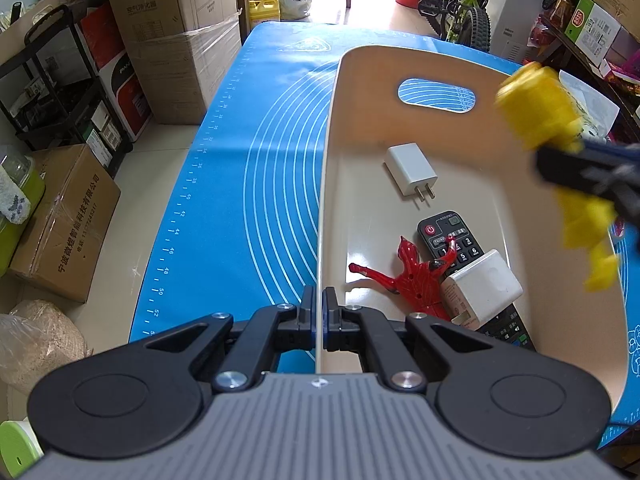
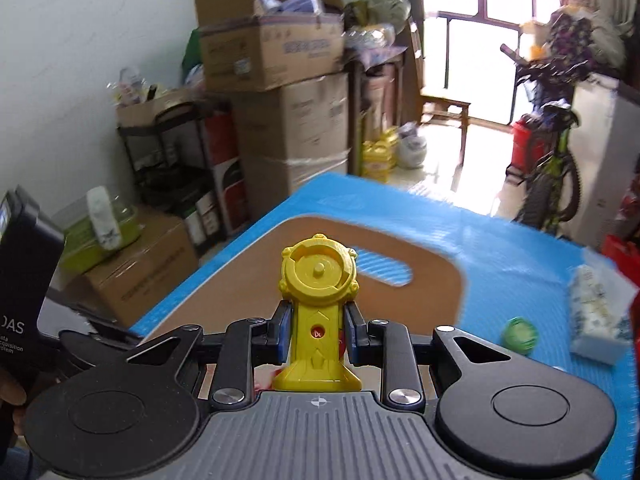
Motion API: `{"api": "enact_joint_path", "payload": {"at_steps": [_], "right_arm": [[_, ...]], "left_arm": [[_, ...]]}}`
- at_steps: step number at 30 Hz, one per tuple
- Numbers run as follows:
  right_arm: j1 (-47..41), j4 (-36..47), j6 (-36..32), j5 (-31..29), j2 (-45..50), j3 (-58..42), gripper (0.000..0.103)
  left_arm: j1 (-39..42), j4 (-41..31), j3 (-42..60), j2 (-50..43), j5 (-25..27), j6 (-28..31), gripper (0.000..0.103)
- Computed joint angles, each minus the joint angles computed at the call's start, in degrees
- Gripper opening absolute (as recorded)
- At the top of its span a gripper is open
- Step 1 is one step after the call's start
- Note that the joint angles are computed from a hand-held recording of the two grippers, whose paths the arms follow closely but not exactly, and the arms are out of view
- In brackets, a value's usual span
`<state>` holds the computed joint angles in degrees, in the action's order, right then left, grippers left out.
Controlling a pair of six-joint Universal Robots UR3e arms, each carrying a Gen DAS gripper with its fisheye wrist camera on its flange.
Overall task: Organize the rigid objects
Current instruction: 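Carry the yellow launcher into the bin with the right tool and release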
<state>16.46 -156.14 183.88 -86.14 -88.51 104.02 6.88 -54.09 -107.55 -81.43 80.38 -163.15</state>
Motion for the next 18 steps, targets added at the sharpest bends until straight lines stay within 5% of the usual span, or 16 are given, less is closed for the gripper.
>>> {"api": "enact_joint_path", "payload": {"at_steps": [18], "right_arm": [[3.56,15.15,2.91,2.5,14.11,-12.31,0.035]], "left_arm": [[-0.01,0.06,0.0,-0.05,0.02,0.01,0.004]]}}
